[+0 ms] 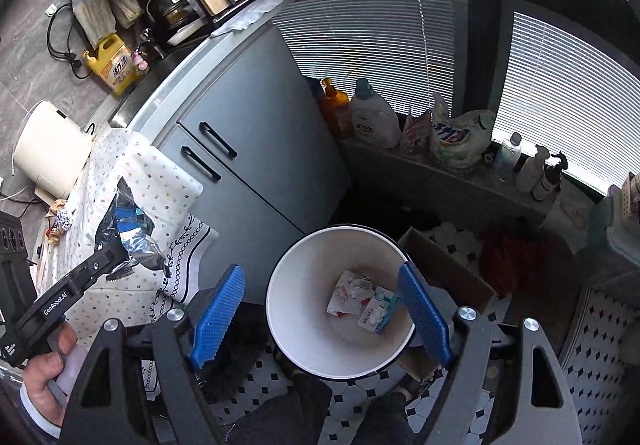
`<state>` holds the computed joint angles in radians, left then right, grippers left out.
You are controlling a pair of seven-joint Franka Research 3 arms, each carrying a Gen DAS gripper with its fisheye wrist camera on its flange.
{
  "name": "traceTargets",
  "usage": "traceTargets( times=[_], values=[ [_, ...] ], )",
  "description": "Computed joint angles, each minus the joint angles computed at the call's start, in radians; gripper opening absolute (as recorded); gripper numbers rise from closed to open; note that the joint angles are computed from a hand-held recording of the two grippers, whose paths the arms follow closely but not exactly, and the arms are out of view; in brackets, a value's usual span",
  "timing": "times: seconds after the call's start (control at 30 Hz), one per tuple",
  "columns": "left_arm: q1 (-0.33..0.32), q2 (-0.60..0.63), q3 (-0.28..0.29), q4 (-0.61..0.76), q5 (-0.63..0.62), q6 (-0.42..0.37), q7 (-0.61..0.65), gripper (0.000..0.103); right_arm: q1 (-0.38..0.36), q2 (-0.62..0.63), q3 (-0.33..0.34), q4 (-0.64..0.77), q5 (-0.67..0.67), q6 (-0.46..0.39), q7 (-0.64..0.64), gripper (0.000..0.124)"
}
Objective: Collect trash
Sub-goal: 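Carry both items over the white bin and open both grippers, then lift both open tools away from the bin back to the counter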
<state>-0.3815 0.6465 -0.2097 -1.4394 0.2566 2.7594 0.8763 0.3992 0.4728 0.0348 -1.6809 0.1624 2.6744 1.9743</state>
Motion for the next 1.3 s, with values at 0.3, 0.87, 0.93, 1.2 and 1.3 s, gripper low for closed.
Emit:
traceTargets(
  times=[0.3, 0.87, 0.93, 1.2, 1.3],
  values=[
    [-0.022, 0.173, -0.07, 0.24, -0.082, -0.156, 0.148, 0.029, -0.011, -0.084, -0.032, -0.135, -0.022, 0.043, 0.064, 0.078],
    [-0.028, 0.251, -0.07, 0.355, -0.243, -0.224, 0.276, 0.075, -0.025, -0.068, -0.018, -0.134, -0.044, 0.041, 0.117, 0.078],
    [-0.012, 0.198, -0.053, 0.279, -0.227, -0.188, 0.25, 0.076, -0.019, -0.04, -0.01, -0.086, -0.041, 0.024, 0.105, 0.078],
    [0.05, -0.054, 0.037, -0.079, -0.117, 0.008, 0.059, 0.087, 0.046, 0.118, 0.004, 0.205, -0.061, -0.057, 0.052, 0.093],
    [0.072, -0.137, 0.07, -0.188, -0.061, 0.058, -0.017, 0.09, 0.077, 0.194, 0.003, 0.347, -0.073, -0.103, 0.046, 0.095]
  ],
)
